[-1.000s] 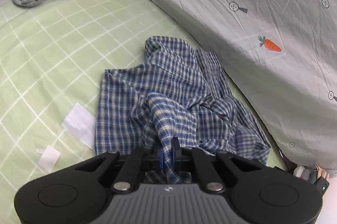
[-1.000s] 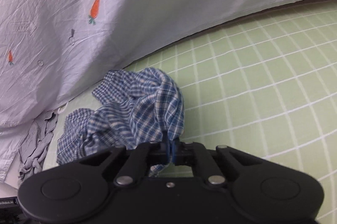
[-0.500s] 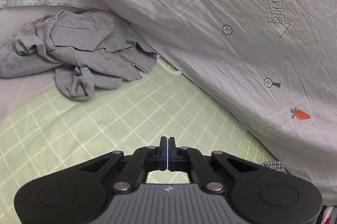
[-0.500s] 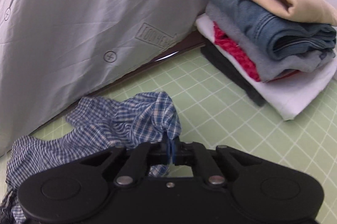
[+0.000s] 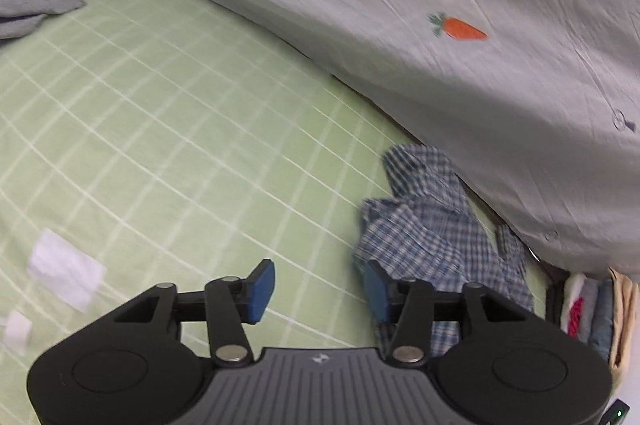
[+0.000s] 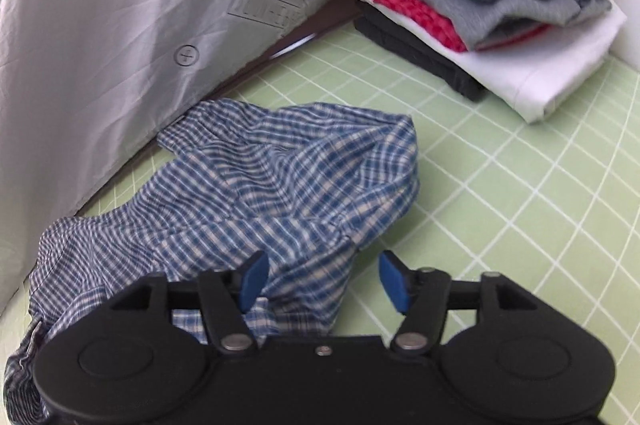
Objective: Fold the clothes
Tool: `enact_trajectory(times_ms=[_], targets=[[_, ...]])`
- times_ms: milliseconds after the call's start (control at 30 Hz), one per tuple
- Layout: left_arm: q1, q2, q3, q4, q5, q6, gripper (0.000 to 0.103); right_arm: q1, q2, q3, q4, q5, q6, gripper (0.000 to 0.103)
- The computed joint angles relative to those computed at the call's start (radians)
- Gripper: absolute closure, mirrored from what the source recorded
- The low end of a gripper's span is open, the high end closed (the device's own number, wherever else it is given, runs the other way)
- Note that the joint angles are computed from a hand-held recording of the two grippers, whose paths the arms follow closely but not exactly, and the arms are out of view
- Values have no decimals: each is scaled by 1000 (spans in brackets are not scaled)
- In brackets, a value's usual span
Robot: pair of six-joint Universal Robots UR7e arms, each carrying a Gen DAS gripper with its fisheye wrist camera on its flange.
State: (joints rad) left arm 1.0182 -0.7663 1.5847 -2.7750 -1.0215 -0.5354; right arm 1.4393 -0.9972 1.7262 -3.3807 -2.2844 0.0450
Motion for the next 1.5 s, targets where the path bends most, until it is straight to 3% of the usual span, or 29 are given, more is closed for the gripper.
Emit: enact_trajectory(times_ms=[167, 333, 433, 467, 500, 567, 667, 700, 800, 967, 1033, 1133, 1200, 1233, 1300, 1367, 1400, 1467, 1500], targets=[[-4, 61, -42, -19, -95, -26, 44, -60, -72, 50, 44, 114, 155, 34], [11, 125, -99, -31, -177, -90, 31, -76, -81, 36, 98, 140, 111, 27], [18, 170, -154, 32, -202, -110, 31, -93, -84, 24, 132, 195, 127, 23], [18, 183, -164, 34, -206, -108, 35, -99, -84, 20, 142, 219, 142, 24], [19, 192, -171, 31, -215, -85, 58, -106, -82, 17, 138, 252, 141, 28], [19, 207, -194, 64, -208, -51, 97, -113, -75, 6, 143, 303, 117, 74], [24, 195, -194, 72, -174, -45, 99, -104, -54, -11, 106, 303, 26, 98], [25, 184, -184, 59, -160, -43, 100, -99, -48, -11, 75, 293, 3, 98], [13, 133, -145, 20, -16, 2, 100, -83, -38, -12, -29, 246, -36, 100], [25, 20, -82, -71, 293, 56, 101, -59, -24, -43, -164, 130, -132, 100], [45, -24, -76, -81, 401, 48, 101, -59, -23, -63, -164, 91, -154, 100], [68, -66, -52, -70, 470, -13, 100, -65, -30, -70, -111, 75, -156, 99], [76, -89, -32, -30, 494, -62, 97, -59, -29, -74, -58, 56, -140, 97], [75, -93, -27, -2, 497, -90, 96, -51, -22, -73, -58, 39, -153, 91], [70, -105, 5, 34, 480, -134, 84, -29, -5, -74, -71, 5, -176, 75], [61, -112, 36, 62, 464, -176, 73, -5, 15, -77, -94, -28, -197, 48], [54, -114, 51, 72, 458, -197, 68, 10, 30, -84, -108, -45, -212, 42], [34, -113, 76, 103, 456, -249, 54, 42, 73, -116, -142, -85, -271, 9], [21, -114, 92, 118, 460, -276, 45, 58, 94, -132, -166, -95, -307, 3]])
